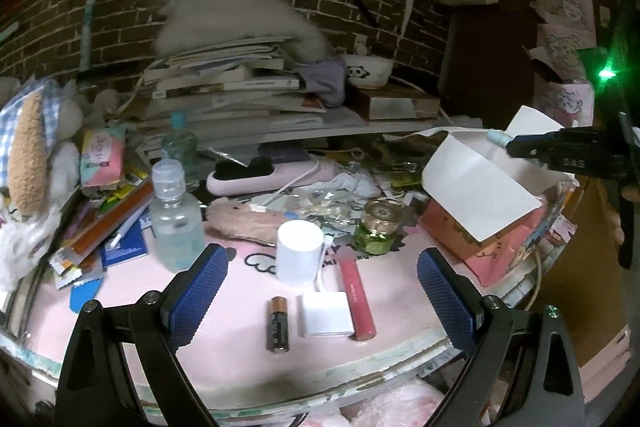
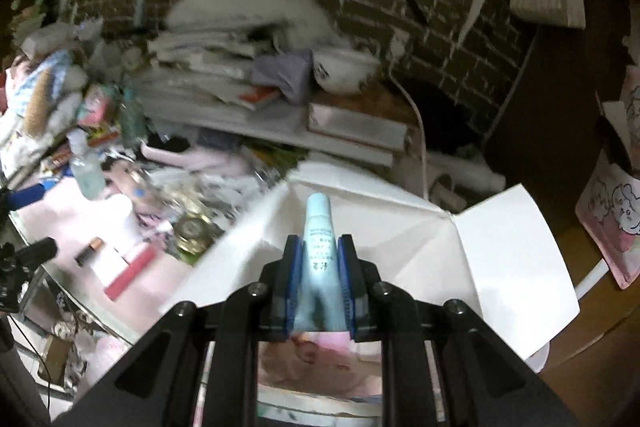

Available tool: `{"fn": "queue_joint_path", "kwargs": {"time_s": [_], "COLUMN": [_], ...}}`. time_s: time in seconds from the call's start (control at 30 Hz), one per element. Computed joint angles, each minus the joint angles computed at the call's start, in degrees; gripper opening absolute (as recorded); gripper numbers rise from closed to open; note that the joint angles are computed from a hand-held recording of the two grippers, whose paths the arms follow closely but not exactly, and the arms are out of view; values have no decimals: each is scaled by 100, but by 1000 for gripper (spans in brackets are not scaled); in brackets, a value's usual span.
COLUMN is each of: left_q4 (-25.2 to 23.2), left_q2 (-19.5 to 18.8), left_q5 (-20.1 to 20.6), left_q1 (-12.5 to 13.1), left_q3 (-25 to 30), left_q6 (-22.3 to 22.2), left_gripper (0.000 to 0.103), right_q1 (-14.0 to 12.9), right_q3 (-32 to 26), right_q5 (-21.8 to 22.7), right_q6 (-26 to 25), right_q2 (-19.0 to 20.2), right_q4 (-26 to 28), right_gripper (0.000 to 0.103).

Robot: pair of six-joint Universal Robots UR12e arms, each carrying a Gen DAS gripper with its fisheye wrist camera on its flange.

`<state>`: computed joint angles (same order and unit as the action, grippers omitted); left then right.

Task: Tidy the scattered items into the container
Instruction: 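Carry the blue tube into the white paper box and open the right gripper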

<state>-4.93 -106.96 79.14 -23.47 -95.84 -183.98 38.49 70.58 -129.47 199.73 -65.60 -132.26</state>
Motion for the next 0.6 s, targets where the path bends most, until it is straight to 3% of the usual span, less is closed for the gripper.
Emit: {"fn": "queue_joint_path", "kwargs": {"time_s": [0.17, 0.37, 0.6], "left_q4": [-81, -185, -223], "left_q2": [-15, -32, -38], "left_q5": [13, 95, 82], "left_q1": [-32, -44, -42], "left_q3": [38, 64, 61], "left_q6": [61, 47, 35], "left_gripper": [95, 95, 95], "right_q1": [-289, -506, -473], "right_q3": [-153, -476, -654], "right_q5": [866, 1540, 1465], "right_q6": [315, 359, 296], "right_q2": [-47, 80, 207], "right_q4": [902, 1889, 2245], "right_gripper": [16, 16, 16]}}
